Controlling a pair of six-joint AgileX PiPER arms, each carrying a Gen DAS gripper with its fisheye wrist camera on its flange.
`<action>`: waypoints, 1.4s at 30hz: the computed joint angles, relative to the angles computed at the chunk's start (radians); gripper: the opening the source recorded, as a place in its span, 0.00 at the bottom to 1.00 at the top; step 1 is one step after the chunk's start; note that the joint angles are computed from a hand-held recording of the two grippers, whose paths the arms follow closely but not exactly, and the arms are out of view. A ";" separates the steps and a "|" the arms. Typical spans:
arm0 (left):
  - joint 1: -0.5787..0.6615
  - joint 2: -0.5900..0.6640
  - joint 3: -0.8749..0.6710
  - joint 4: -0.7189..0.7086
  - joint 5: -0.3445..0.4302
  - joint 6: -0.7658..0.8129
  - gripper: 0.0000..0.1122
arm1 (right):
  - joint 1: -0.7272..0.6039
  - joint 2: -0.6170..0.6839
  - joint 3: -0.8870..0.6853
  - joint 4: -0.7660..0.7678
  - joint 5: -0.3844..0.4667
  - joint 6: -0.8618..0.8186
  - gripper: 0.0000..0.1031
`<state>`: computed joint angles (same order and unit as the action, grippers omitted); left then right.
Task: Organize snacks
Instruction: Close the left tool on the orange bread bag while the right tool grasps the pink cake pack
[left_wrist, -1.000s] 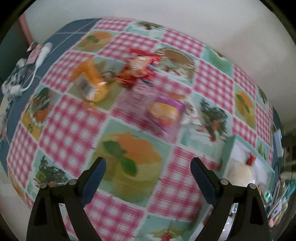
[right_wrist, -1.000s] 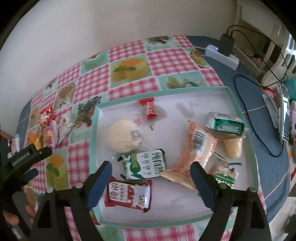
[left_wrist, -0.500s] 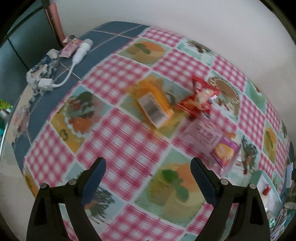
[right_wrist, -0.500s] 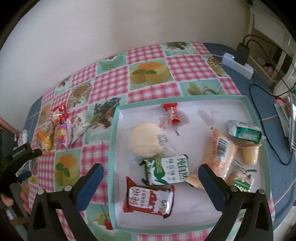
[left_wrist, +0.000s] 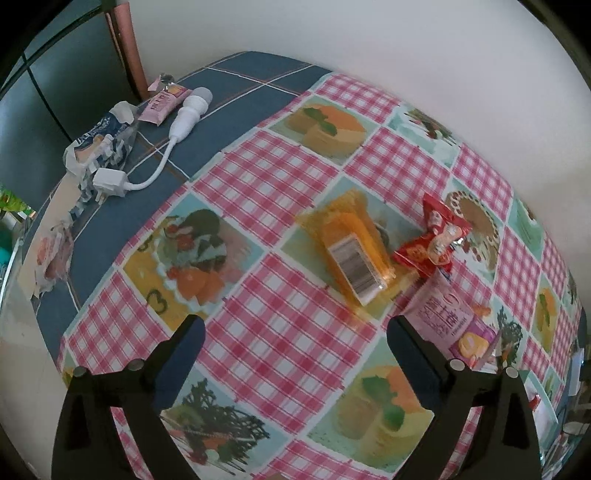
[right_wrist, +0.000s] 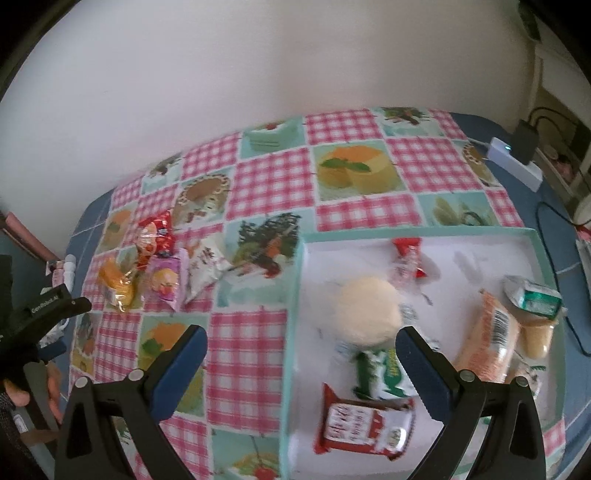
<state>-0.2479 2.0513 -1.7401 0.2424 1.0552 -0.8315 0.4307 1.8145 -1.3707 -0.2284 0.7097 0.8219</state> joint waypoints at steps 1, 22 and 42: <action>0.007 0.001 -0.002 -0.004 -0.002 0.005 0.88 | 0.003 0.009 -0.013 0.005 0.000 -0.003 1.00; 0.089 0.067 -0.084 -0.116 -0.041 0.097 0.88 | 0.067 0.293 -0.428 0.092 0.095 -0.089 1.00; 0.117 0.251 -0.293 -0.246 -0.048 0.200 0.88 | 0.061 0.523 -0.672 0.260 0.070 -0.176 0.96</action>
<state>-0.1306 2.3028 -2.0336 -0.0033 1.0070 -0.6314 0.4916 2.3372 -2.0432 0.0312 0.7802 0.6464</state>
